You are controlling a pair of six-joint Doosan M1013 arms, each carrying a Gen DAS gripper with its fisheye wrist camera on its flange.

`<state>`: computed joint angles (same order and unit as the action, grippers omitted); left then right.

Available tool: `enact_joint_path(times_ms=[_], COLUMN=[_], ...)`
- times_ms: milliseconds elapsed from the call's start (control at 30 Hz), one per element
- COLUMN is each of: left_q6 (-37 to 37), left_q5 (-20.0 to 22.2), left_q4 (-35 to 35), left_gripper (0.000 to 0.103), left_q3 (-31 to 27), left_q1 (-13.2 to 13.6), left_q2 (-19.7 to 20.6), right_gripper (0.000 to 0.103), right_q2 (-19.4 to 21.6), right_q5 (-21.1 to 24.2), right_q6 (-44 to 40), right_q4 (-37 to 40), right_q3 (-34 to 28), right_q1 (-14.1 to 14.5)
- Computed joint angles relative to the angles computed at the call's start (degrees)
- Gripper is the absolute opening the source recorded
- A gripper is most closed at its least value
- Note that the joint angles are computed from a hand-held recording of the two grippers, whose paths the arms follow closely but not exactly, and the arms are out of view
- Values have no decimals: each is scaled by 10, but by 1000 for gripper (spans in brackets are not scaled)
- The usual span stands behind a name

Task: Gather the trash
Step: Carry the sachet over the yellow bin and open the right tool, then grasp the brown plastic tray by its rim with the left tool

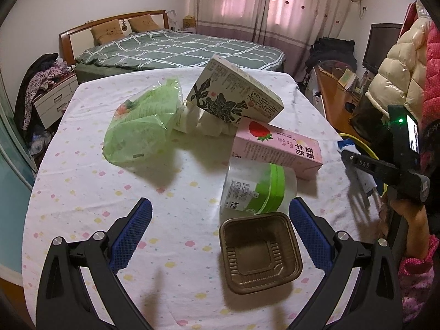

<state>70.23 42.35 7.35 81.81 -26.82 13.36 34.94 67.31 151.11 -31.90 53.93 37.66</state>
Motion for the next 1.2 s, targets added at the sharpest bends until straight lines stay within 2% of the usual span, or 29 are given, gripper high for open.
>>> enact_joint_path(times_ms=[200, 500, 567, 633, 933, 1033, 1200], left_q6=[9, 31, 33, 33, 27, 22, 22], left_q5=[4, 19, 22, 23, 41, 50, 60], left_q4=[-6, -16, -15, -11, 3, 8, -1], left_gripper=[98, 98, 98, 98, 98, 98, 98], left_q3=[-2, -7, -8, -7, -8, -7, -8], left_q1=[-3, -13, -15, -16, -23, -24, -21], left_q2=[2, 12, 13, 13, 17, 18, 21], right_gripper=[25, 27, 36, 39, 45, 46, 54], right_q2=[-20, -32, -33, -35, -36, -29, -24], right_q5=[6, 65, 72, 67, 18, 13, 19], right_q6=[53, 141, 158, 170, 157, 146, 145], right_q4=[-44, -97, -100, -101, -116, -118, -139], right_q3=[23, 39, 44, 51, 61, 51, 43], right_q1=[-9, -38, -42, -44, -20, -14, -6])
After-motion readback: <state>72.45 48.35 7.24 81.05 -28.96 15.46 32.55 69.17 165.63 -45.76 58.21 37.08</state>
